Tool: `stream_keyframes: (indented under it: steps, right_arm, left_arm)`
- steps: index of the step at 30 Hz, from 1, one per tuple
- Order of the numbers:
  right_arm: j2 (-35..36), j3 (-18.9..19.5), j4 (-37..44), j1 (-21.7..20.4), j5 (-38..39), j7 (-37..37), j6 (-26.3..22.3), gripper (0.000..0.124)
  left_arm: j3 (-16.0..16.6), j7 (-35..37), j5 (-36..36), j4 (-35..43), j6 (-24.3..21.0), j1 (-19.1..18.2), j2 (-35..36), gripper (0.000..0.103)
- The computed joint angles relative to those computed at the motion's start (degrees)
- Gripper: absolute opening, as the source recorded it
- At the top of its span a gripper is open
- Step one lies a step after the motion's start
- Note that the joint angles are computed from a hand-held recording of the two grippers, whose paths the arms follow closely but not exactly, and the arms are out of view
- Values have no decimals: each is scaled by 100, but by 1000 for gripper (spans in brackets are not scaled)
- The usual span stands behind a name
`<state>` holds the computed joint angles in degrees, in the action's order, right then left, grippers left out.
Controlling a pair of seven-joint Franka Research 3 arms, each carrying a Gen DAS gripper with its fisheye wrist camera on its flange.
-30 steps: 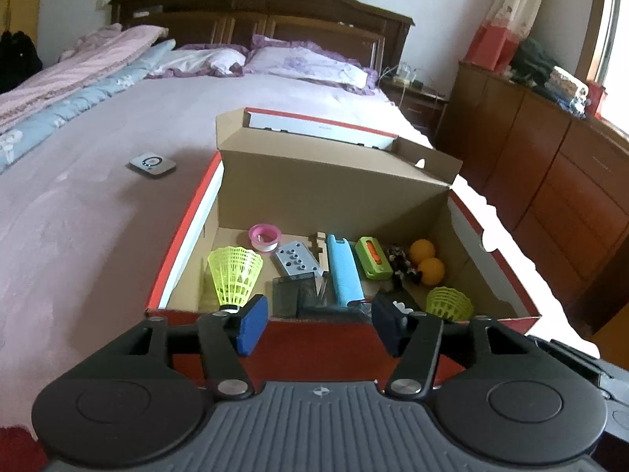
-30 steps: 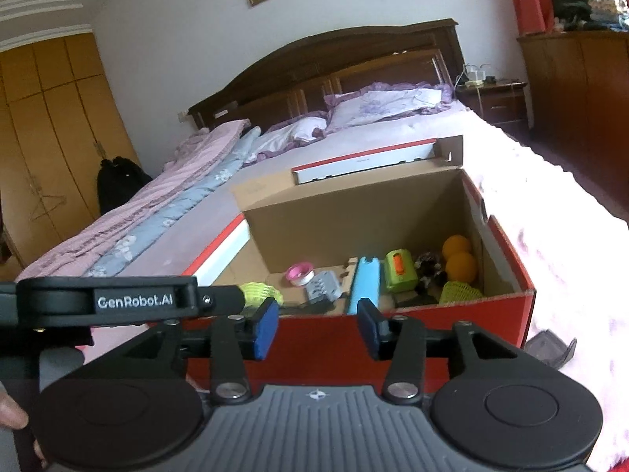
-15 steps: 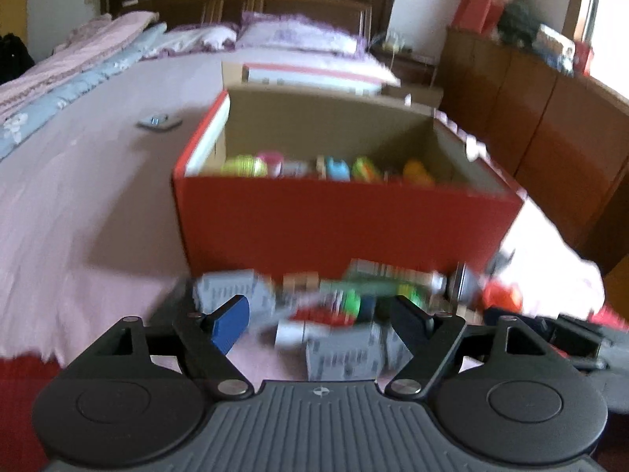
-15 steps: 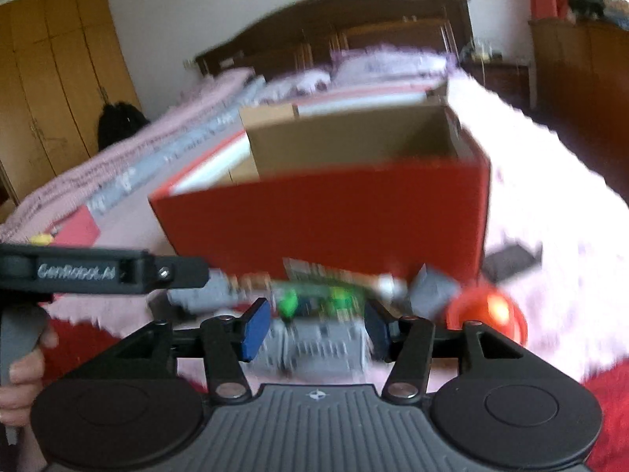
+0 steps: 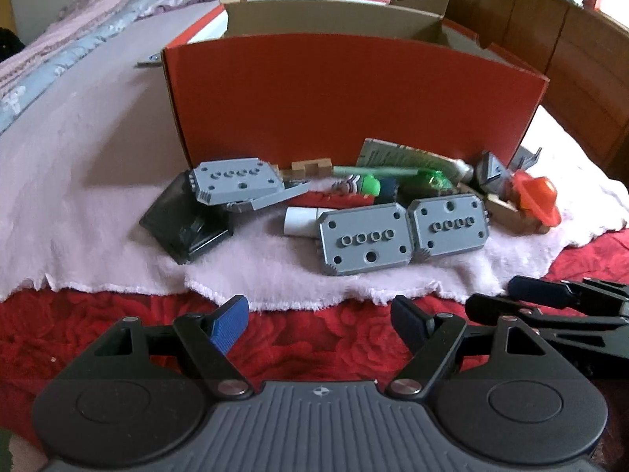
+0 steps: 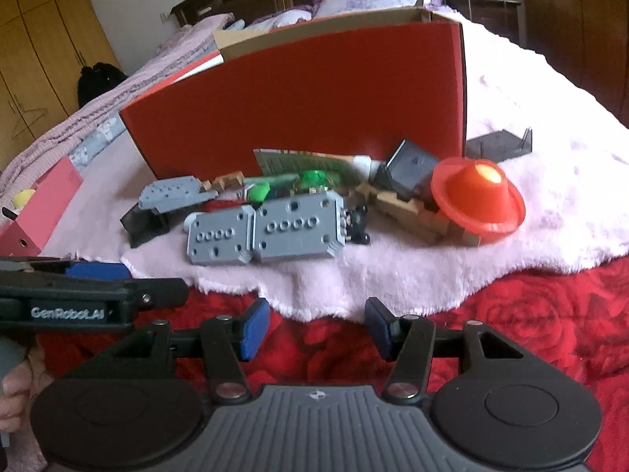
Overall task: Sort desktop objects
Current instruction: 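Move both empty tools back to the toy pile in front of the shoebox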
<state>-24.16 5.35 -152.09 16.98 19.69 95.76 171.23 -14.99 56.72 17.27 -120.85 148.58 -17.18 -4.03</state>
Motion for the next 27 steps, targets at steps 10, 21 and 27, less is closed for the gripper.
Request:
stream_keyframes:
  steps: [10,21,27]
  right_arm:
    - [169,278,80,-147,-413,-232,-48,78]
    - [148,-217,146,224,128,-290,56,72]
    - [612,-247,590,132,265,-336,184,70]
  left_arm:
    - [-17,-212,475,42,-200,-20,255,95]
    - [204,383,10,-479,303,229,52,98]
    - [319,775,-168,-703,510,409,-18,100]
